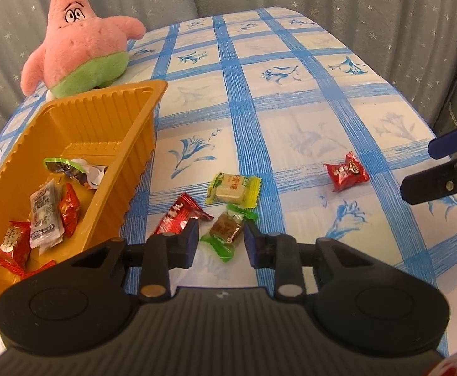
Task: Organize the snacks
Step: 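Lower the left tool onto the green-wrapped candy and close it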
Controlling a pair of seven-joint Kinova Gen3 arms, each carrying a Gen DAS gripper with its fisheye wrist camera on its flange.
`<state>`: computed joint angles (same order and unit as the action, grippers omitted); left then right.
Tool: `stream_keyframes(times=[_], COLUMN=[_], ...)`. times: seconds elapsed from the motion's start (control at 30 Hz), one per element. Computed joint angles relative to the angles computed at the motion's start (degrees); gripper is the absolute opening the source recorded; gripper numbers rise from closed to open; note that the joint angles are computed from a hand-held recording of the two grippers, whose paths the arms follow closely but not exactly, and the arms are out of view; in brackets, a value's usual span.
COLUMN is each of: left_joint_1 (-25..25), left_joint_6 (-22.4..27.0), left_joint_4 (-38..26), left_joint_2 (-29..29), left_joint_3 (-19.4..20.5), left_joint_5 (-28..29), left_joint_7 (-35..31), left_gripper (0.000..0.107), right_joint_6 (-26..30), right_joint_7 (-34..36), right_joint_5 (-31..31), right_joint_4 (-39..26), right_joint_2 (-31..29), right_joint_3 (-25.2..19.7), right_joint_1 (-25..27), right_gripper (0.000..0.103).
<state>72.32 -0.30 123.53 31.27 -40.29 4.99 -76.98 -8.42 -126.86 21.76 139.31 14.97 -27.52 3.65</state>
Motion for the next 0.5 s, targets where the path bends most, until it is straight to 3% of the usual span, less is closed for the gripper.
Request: stream_keyframes(times=[0.33,0.43,0.5], left_joint_1=[-9.26,-12.62,-12.37], left_joint_6=[-0.24,-1.01,-1.38], left_joint_4=[-0.89,-0.53,-0.28], left_joint_2=[-1.68,-2.52,-2.51], left_joint_3=[8.65,12.06,11.93], left_joint_5=[-0.20,0.08,1.05], left_joint_7=[-0.96,-1.19,-1.31], left_gripper=[0.027,0.020,0.019], right_joint_6=[-0.19,-0.70,-0.41], right_joint_7=[0.66,1.06,1.05], right_joint_5=[-0.96,-1.21,-0.98], right_joint_4=[-0.09,0.06,-0.10], right_joint_2=[0.45,0.57,0.68], right_joint_3=[1.25,1.82,1.72], right_joint_1=[-1.23,-1.68,-1.59], right_gripper=[0.079,0.079,0.079])
